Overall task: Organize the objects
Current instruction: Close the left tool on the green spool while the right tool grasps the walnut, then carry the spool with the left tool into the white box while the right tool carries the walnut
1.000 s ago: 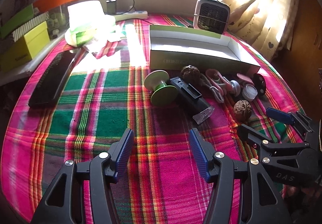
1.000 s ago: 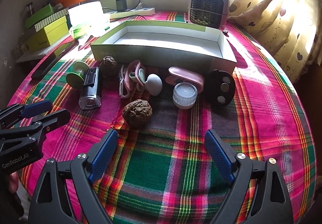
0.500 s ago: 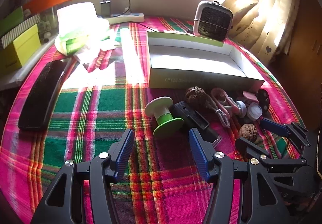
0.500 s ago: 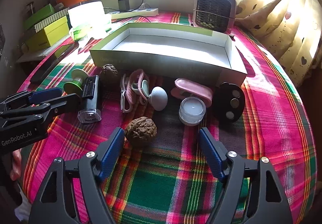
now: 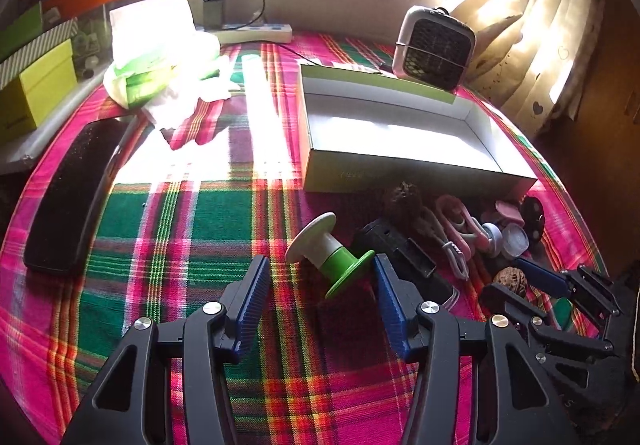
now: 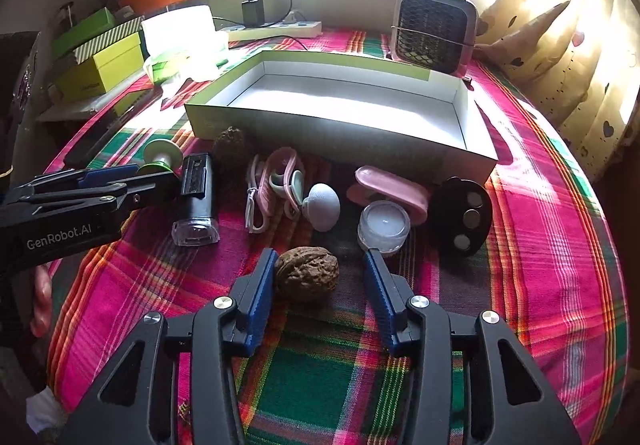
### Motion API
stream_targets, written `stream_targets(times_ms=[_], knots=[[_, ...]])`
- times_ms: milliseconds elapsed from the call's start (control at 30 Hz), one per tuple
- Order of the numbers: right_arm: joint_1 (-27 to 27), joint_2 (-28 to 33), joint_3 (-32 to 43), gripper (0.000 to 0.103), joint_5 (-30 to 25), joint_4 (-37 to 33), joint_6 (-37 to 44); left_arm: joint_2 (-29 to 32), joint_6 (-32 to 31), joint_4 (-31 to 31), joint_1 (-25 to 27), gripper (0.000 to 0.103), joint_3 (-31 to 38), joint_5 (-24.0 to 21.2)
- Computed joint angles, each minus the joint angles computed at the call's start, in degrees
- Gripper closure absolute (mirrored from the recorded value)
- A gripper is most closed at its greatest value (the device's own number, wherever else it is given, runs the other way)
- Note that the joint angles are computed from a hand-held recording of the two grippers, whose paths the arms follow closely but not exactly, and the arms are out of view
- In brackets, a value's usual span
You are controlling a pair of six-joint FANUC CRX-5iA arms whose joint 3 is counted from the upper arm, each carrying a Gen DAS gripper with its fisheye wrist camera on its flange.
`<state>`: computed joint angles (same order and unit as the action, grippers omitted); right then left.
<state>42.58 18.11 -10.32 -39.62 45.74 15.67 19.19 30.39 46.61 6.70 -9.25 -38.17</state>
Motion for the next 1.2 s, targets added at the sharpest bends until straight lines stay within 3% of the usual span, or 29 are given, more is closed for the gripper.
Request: stream_targets(times_ms=[100,467,1200], knots=[[0.0,-0.1,-0.1,0.063,0.1,0.1,0.0,0.5,0.2,-0.2,-0.1,0.066,0.7,-0.1],[-0.1,-0.2,-0.4,0.071,0.6,0.3,-0.3,0.6,0.4,-0.4,-0.2,0.067,0.9,0.2],[-0.9,-1.7,-1.3,0.071,2.4,3.0,-2.1,-1.2,-0.4,0.1,-0.4,0.068,0.8,0.7]])
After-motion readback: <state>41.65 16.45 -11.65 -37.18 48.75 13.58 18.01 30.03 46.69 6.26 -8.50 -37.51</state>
